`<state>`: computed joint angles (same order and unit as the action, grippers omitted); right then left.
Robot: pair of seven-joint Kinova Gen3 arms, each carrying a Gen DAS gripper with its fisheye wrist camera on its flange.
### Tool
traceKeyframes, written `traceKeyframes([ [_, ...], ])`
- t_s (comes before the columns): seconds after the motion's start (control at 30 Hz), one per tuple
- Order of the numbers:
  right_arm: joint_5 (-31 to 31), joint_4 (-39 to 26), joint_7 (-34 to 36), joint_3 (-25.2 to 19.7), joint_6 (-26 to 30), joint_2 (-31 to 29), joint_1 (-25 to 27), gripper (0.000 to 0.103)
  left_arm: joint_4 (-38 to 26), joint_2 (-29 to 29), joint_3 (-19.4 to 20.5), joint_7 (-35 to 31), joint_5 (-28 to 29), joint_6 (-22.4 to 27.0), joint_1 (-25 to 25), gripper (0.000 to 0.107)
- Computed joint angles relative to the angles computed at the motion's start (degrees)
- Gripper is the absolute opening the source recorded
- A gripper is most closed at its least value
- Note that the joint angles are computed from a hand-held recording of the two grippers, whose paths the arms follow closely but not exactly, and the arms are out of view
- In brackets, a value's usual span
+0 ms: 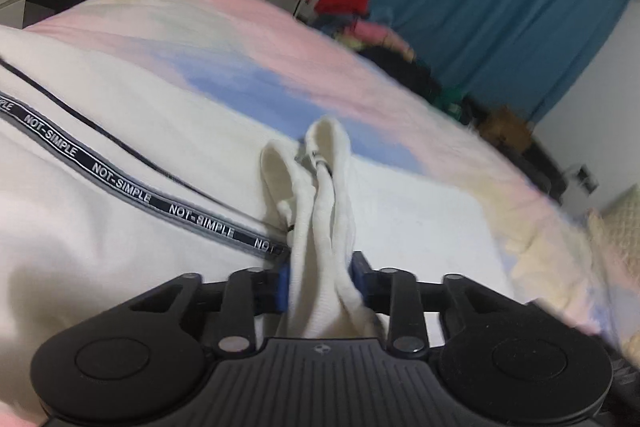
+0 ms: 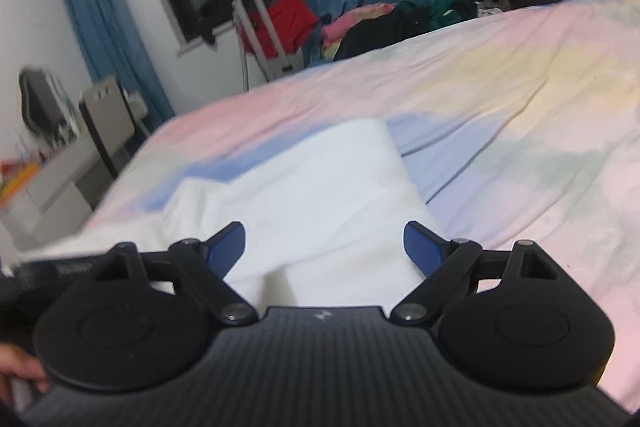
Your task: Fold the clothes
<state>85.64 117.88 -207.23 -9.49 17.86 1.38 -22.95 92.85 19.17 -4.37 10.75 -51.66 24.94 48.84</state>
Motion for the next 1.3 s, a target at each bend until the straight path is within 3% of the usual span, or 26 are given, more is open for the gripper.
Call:
traceKeyframes([
  [0.07,-3.5,-1.0,4.7,-0.2,0.9,1.0,-0.4,0.087,1.1,-1.3,-4.0,4.7,-4.6,0.4,4.4,0.019],
  [0.17,-6.3,-1.5,8.7,0.4,0.3,0.9,-0.6,0.087,1.6,-3.9,-4.3,10.6,-10.3,6.1,7.4,0.019],
  [0.23,-8.7,-1.9,12.4,0.8,0.3,0.6,-0.7,0.087,2.1,-5.1,-5.5,10.5,-11.6,10.8,10.6,0.019],
  [0.33,-15.3,-2.9,19.4,1.3,-2.9,2.0,1.0,0.087,1.5,-4.9,-0.2,4.4,-7.7,16.3,7.5,0.020],
  [0.4,-20.0,-3.4,24.1,-2.0,-4.9,3.3,5.6,0.087,1.1,-3.6,4.2,0.5,-5.1,17.0,3.1,0.022],
  [0.47,-23.3,-4.1,28.7,-4.2,-3.7,4.6,7.2,0.088,1.1,-2.9,5.7,-0.3,-4.6,17.4,1.8,0.028],
  [0.53,-26.2,-5.0,33.4,-2.8,-1.3,5.4,4.8,0.088,1.1,-2.7,6.9,0.4,-5.3,17.9,1.1,0.031],
  [0.63,-30.4,-5.4,37.7,3.7,-0.7,4.6,-1.9,0.088,-1.0,-2.0,8.8,-1.2,-6.0,22.4,1.3,0.057],
  [0.7,-32.7,-5.1,39.7,4.6,-1.5,3.5,-2.2,0.087,-2.1,-2.0,9.7,-2.0,-6.6,25.6,2.4,0.072],
  [0.83,-32.1,-3.8,38.9,3.8,-0.8,-0.8,-2.4,0.087,-4.2,-2.6,11.3,-4.3,-9.4,34.1,6.2,0.087],
  [0.93,-27.6,-2.2,35.1,0.1,1.1,-5.1,-1.5,0.087,-5.6,-3.5,13.8,-5.7,-11.3,40.4,8.5,0.093],
  [1.03,-27.9,-0.8,35.1,-3.1,2.1,-9.3,-0.4,0.087,-6.3,-4.1,15.7,-5.3,-13.7,46.1,11.4,0.101],
  [1.2,-23.9,0.4,30.2,-10.4,4.1,-12.9,3.7,0.087,-5.2,-5.4,19.2,-3.0,-16.9,53.3,15.3,0.103],
  [1.3,-20.9,0.7,26.4,-14.0,4.4,-12.9,6.4,0.087,-3.8,-5.8,20.7,0.1,-16.9,55.3,15.7,0.103],
])
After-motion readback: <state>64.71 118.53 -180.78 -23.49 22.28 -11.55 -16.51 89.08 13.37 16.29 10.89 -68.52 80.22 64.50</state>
